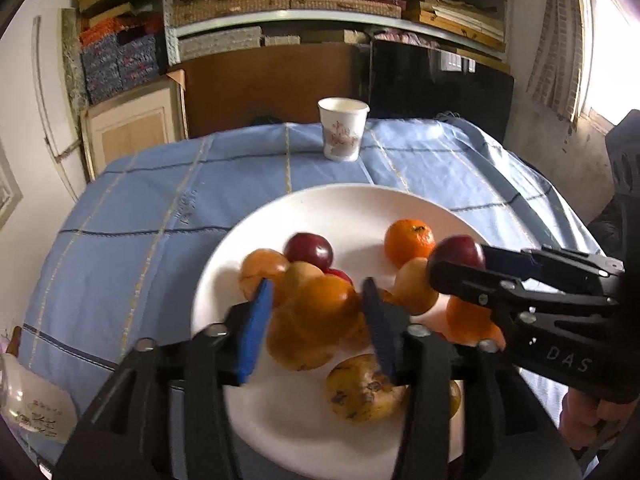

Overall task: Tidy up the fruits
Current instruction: 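Carry the plum and orange onto the plate and open both tools, then reach the right tool to a red tomato and close on it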

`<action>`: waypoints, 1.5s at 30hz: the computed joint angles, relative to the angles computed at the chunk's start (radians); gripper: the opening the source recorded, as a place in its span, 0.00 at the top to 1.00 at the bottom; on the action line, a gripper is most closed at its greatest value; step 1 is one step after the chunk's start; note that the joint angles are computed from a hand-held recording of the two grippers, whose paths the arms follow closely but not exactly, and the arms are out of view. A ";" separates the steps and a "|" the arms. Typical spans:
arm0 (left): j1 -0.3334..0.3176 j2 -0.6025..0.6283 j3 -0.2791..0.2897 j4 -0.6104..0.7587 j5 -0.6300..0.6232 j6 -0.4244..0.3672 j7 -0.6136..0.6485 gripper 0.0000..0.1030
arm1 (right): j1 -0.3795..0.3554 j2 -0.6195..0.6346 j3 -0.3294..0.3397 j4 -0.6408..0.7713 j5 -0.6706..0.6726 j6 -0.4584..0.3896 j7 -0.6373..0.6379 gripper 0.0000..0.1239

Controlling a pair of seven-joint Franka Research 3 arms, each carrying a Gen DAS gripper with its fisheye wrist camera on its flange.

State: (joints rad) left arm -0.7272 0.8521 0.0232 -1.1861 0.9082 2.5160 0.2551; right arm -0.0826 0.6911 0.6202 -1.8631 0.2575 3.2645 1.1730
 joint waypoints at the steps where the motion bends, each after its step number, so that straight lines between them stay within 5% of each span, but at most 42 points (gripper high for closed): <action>1: -0.009 -0.018 0.012 -0.022 0.013 0.002 -0.027 0.41 | -0.016 -0.002 0.016 -0.009 -0.002 0.008 -0.003 0.68; 4: -0.020 -0.097 0.026 -0.119 0.066 0.031 -0.103 0.39 | -0.131 -0.019 0.131 -0.088 -0.036 0.068 -0.003 0.67; 7: -0.055 -0.213 0.046 -0.262 0.176 0.021 -0.260 0.15 | -0.262 -0.041 0.246 -0.202 -0.112 0.153 0.022 0.65; 13: -0.098 -0.412 0.026 -0.547 0.381 -0.004 -0.573 0.07 | -0.503 -0.037 0.411 -0.440 -0.279 0.259 0.125 0.65; 17: -0.087 -0.446 -0.025 -0.647 0.409 -0.043 -0.706 0.06 | -0.470 -0.062 0.365 -0.492 -0.316 0.253 0.161 0.64; 21: -0.022 -0.438 -0.093 -0.685 0.364 0.004 -0.711 0.06 | -0.435 -0.073 0.327 -0.497 -0.354 0.207 0.206 0.64; 26: 0.003 -0.418 -0.168 -0.670 0.331 -0.132 -0.642 0.06 | -0.381 -0.121 0.271 -0.503 -0.386 0.188 0.266 0.64; 36: 0.056 -0.443 -0.218 -0.702 0.350 -0.118 -0.668 0.06 | -0.686 -0.041 0.538 -0.653 -0.686 0.065 0.241 0.65; 45: 0.061 -0.450 -0.227 -0.712 0.345 -0.126 -0.662 0.06 | -0.613 -0.077 0.526 -0.673 -0.598 0.013 0.181 0.65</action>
State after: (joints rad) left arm -0.6663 0.4022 -0.2034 -1.8977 1.2532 2.3898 -0.4065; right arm -0.6960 0.6143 1.1460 -2.5360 -0.3400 3.2773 1.3541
